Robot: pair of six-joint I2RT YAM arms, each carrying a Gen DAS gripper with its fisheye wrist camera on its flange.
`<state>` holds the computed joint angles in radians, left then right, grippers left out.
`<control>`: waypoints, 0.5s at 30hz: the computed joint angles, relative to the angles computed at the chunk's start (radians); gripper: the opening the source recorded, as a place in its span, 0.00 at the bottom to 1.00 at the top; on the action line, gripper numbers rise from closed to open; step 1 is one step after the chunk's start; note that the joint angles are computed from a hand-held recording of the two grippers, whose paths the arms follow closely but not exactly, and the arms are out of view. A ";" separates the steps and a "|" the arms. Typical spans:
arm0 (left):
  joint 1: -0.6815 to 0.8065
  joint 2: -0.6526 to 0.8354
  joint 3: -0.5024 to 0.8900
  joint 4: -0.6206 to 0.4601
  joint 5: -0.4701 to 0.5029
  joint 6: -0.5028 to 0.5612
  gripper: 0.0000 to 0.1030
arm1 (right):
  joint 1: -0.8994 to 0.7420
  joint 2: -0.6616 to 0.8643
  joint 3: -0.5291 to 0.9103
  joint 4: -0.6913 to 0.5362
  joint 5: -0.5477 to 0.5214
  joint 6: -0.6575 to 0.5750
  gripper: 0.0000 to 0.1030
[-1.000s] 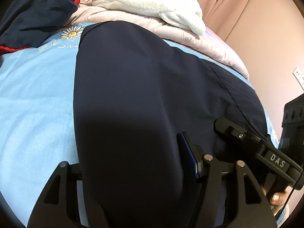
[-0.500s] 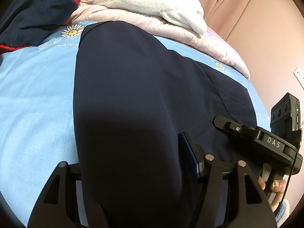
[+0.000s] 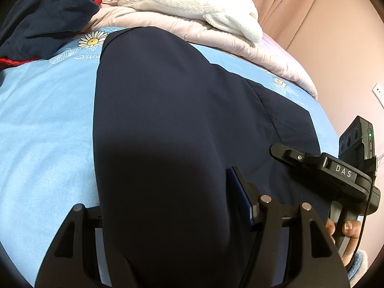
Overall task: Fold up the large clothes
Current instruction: 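Open both tools and slide them back off the folded jacket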
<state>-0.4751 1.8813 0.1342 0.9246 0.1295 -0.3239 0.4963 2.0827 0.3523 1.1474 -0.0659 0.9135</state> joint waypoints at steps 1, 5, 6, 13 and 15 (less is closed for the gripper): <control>-0.004 0.001 -0.003 0.003 -0.005 -0.003 0.64 | -0.006 0.007 -0.001 0.009 -0.004 0.007 0.36; -0.002 0.007 -0.006 0.011 -0.010 0.001 0.64 | 0.002 0.000 0.004 -0.009 0.022 0.025 0.36; -0.001 0.006 -0.007 0.009 -0.011 0.003 0.64 | 0.005 -0.006 0.003 -0.017 0.028 0.023 0.36; -0.008 -0.009 -0.020 0.004 -0.037 0.004 0.64 | 0.005 -0.015 -0.001 -0.026 0.042 0.037 0.39; -0.006 -0.015 -0.022 -0.001 -0.039 0.007 0.64 | 0.006 -0.014 0.001 -0.028 0.045 0.038 0.40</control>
